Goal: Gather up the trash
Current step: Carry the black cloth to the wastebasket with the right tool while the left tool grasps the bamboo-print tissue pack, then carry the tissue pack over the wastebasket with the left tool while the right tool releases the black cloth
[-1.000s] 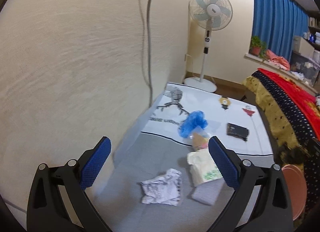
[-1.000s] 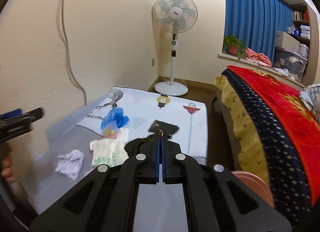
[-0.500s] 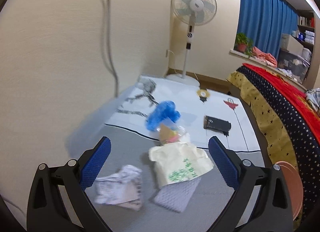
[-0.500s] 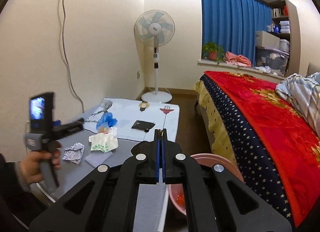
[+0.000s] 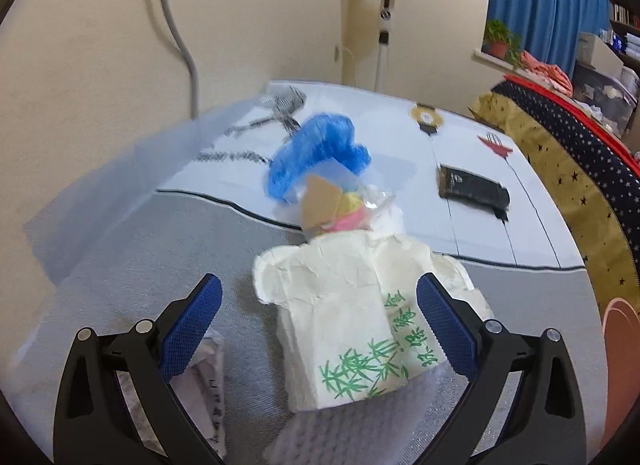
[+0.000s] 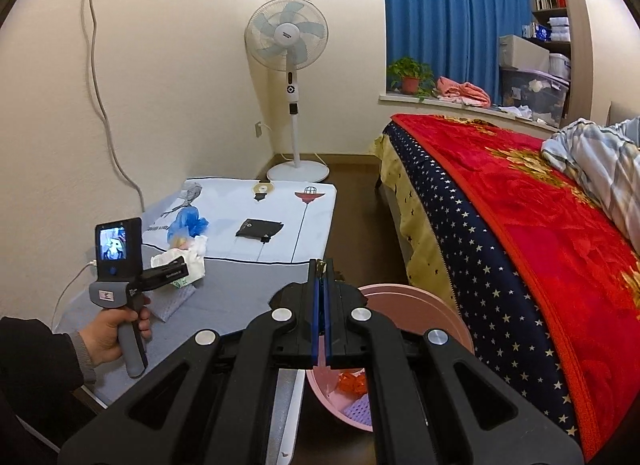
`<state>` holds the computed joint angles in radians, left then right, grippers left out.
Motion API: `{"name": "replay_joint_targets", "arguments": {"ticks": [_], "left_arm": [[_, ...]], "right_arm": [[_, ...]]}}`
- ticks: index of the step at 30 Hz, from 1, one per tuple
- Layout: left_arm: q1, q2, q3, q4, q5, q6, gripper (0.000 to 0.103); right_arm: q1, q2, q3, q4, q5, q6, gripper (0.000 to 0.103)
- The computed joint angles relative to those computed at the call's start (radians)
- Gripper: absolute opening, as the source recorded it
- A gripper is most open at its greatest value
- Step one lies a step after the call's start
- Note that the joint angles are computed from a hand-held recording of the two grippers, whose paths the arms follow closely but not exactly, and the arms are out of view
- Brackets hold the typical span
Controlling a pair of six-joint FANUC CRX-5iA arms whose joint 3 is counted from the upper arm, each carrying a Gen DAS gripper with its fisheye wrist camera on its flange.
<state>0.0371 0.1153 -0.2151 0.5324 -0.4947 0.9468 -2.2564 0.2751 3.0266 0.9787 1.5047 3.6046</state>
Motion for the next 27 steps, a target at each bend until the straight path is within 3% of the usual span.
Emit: {"name": "replay_joint_targets", "arguments": {"ticks": [4,7,9,12,17,21,27], "left_arm": [[0.006,0.026,0.028,0.008,-0.051,-0.006,0.094],[0.015,0.05,0.061,-0.012,-0.099,0.032,0.085],[0.019,0.058,0.06,0.024,-0.117,0.003,0.058],[0.014,0.043,0.027,0.078,-0.082,-0.054,0.046],[0.024,0.02,0.013,0.166,-0.094,-0.103,0.044],[0.051,-0.008,0.014,0.269,-0.161,-0.139,0.044],[0.096,-0.084,0.027,0.299,-0.235,-0.148,0.044]], "right_arm": [[-0.004,-0.008,-0.001,-0.009,-0.008,0.014,0.002],[-0.001,-0.01,-0.003,-0.009,-0.005,0.013,0.002],[-0.002,-0.008,-0.002,-0.009,-0.001,0.011,0.002],[0.0,-0.009,-0.004,-0.009,0.005,0.012,0.002],[0.002,-0.008,-0.002,-0.004,0.004,0.019,0.002],[0.009,-0.005,-0.002,0.007,0.001,0.022,0.002],[0.033,0.002,0.0,0.024,-0.008,0.022,0.002]]}}
